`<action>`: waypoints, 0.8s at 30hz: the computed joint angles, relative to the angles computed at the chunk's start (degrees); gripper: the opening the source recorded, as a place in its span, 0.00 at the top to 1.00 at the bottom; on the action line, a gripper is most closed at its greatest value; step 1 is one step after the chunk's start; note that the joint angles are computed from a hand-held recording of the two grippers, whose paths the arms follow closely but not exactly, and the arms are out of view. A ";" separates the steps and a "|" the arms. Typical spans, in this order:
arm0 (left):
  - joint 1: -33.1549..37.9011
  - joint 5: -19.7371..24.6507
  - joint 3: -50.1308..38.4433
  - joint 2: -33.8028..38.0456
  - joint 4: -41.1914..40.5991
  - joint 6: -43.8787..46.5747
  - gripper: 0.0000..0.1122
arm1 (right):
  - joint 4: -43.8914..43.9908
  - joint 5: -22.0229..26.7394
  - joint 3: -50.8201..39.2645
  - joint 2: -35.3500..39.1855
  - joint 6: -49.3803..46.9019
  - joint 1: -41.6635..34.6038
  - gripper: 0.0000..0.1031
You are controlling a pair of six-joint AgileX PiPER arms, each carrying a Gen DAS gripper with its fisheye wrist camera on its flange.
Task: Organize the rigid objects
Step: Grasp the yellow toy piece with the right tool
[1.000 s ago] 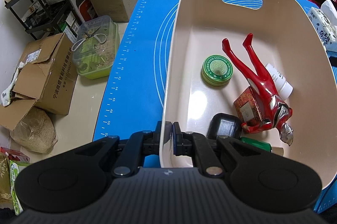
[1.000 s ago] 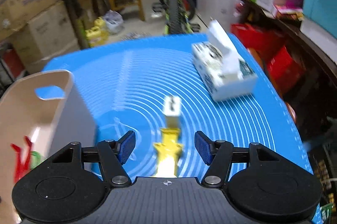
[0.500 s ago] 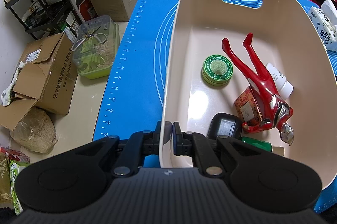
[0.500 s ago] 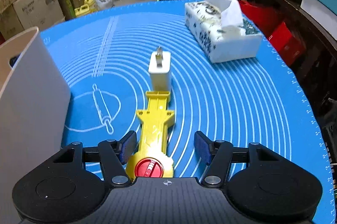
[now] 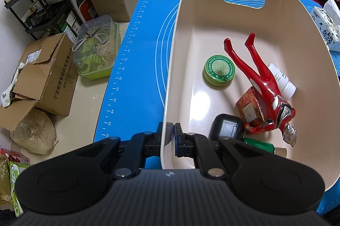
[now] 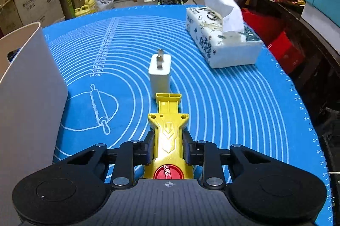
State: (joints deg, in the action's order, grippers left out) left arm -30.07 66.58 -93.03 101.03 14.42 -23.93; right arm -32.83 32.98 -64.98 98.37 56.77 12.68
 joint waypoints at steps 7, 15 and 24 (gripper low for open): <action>-0.12 0.05 0.06 0.00 0.25 0.01 0.91 | -1.59 0.18 1.59 -4.47 1.58 0.28 0.66; -0.08 0.04 0.07 0.00 0.25 0.07 0.91 | -5.65 0.66 1.66 -10.32 5.02 2.28 0.67; -0.01 0.03 0.04 0.00 0.21 0.18 0.91 | -15.13 0.20 1.05 -15.57 13.46 5.71 0.67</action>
State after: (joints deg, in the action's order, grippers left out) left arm -30.08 66.61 -92.99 101.03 14.63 -23.75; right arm -47.96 33.17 -63.93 82.79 70.23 18.39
